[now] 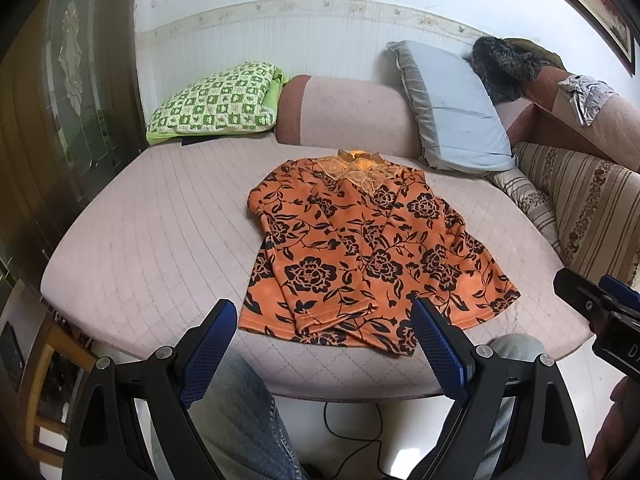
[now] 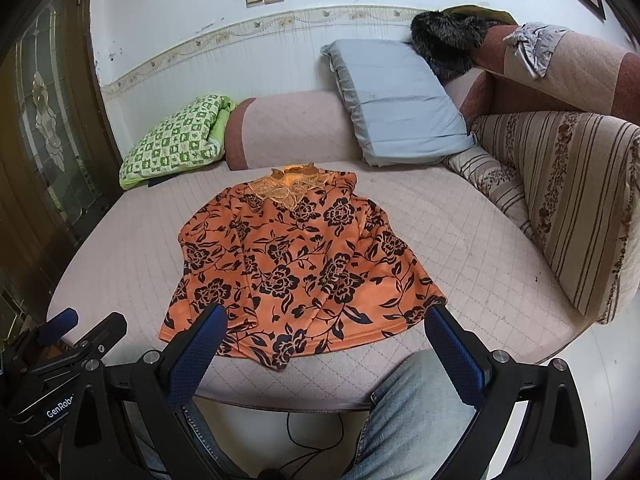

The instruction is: Fold small clothes

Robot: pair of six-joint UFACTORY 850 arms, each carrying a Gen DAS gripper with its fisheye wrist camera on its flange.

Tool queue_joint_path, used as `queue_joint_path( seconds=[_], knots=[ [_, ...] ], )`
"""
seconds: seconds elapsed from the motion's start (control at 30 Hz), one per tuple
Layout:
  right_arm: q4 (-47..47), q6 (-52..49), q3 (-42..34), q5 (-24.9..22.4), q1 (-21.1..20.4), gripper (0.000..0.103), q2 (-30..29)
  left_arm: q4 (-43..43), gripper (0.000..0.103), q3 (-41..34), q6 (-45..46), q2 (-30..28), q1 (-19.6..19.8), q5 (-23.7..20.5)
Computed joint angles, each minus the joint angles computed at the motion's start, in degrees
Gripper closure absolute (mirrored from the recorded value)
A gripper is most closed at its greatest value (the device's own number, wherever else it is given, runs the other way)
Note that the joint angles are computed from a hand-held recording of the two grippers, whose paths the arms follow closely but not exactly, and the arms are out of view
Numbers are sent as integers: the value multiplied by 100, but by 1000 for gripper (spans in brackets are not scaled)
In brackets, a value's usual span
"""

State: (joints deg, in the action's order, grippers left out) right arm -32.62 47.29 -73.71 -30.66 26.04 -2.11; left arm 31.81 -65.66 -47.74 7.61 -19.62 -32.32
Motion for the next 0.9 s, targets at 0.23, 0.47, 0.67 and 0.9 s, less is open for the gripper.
queue_joint_path(
  seconds=[0.23, 0.47, 0.67, 0.9],
  knots=[
    [376, -365, -182, 28, -126, 4, -296, -563, 14, -288, 537, -429, 268, 94],
    [2130, -2191, -554, 404, -524, 8, -866, -2226, 14, -1092, 1978, -1463, 965, 180],
    [4586, -4715, -1509, 240, -877, 15, -1936, -2817, 15, -2285, 2306, -2712, 1592, 96],
    [5830, -6086, -3926, -728, -899, 17, -3718, -3125, 15, -3959, 2381, -4106, 2050, -64]
  ],
)
